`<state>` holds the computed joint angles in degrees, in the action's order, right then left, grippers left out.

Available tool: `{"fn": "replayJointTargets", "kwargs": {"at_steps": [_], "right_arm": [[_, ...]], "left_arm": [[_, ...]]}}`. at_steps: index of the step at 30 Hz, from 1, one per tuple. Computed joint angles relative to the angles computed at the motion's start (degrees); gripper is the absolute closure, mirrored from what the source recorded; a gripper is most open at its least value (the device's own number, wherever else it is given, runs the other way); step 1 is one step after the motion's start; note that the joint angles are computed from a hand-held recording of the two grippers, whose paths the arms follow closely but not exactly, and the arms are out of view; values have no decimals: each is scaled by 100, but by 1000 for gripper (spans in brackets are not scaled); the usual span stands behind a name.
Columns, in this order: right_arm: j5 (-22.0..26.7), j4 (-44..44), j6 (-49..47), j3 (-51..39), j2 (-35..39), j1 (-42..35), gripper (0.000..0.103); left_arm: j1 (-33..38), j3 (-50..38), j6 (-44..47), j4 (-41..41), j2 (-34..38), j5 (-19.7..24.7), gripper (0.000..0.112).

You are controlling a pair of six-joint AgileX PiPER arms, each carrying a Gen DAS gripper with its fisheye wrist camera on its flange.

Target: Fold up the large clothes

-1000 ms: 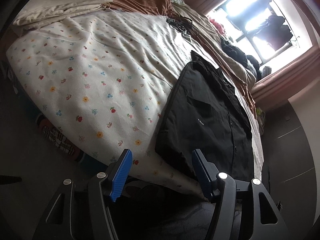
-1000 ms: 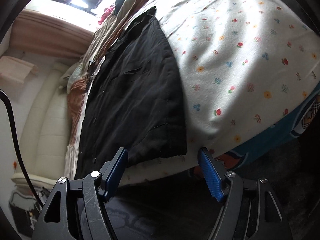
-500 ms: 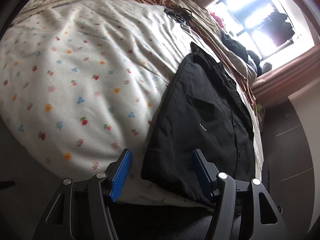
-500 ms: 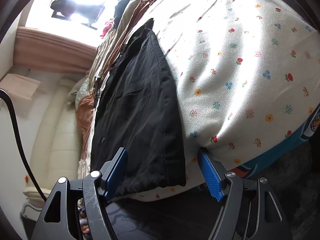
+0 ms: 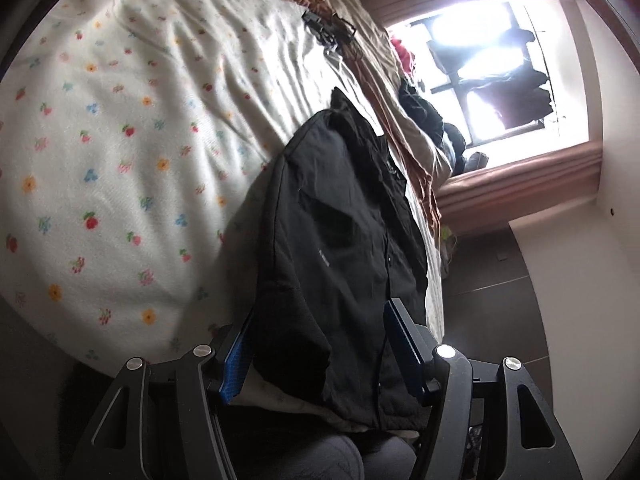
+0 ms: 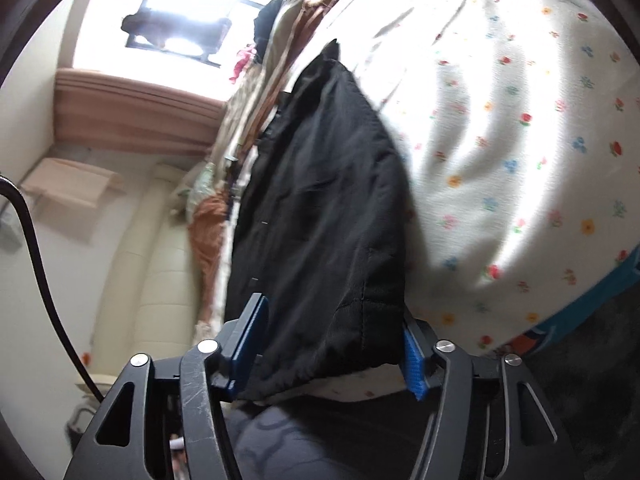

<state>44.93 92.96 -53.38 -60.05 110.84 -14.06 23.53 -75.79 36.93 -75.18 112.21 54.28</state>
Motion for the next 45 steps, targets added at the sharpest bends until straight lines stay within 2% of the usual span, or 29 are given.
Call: {"fn": "replayJointTargets", "kwargs": {"at_steps": [1, 4, 5, 6, 7, 8, 9, 10, 11, 12, 14, 22, 30, 34, 45], "right_arm": [[-62, -38, 36, -22, -7, 26, 43], [-310, -214, 269, -65, 3, 108, 43], [-360, -277, 377, -86, 43, 129, 43], [-413, -345, 488, -129, 99, 159, 43], [-441, -396, 562, -154, 137, 174, 43], [-486, -437, 636, -178, 165, 209, 45], [-581, -514, 727, -217, 172, 269, 49], [-659, -627, 820, -249, 157, 304, 63], [-732, -704, 887, -278, 146, 331, 85], [-681, -573, 799, -267, 147, 312, 88], [-592, -226, 516, -143, 75, 244, 89], [-579, -275, 509, -10, -633, 179, 91], [-300, -214, 402, 433, -1448, -77, 91], [-214, -389, 611, 380, -1854, -117, 91], [71, -513, 867, 508, -3071, -228, 91]], "left_arm": [[-91, -105, -237, 270, -4, -179, 49], [-280, -466, -948, 830, 174, -359, 49], [-312, -481, -1079, 924, 193, -447, 52], [-355, -489, -1265, 1101, 199, -567, 64], [-413, -534, -1538, 1384, 210, -668, 68], [-442, -543, -1703, 1559, 218, -732, 79], [-444, -524, -1789, 1625, 214, -787, 86], [-422, -480, -1817, 1617, 190, -811, 87], [-399, -439, -1779, 1576, 176, -818, 91], [-384, -413, -1766, 1567, 153, -814, 94], [-320, -327, -1593, 1382, 67, -766, 98], [-114, -95, -1164, 855, -563, -429, 102], [-44, -106, -1384, 825, -1135, -113, 102], [-2, -164, -1477, 699, -1488, 11, 102], [616, -1, -1550, 458, -2581, 642, 102]]}}
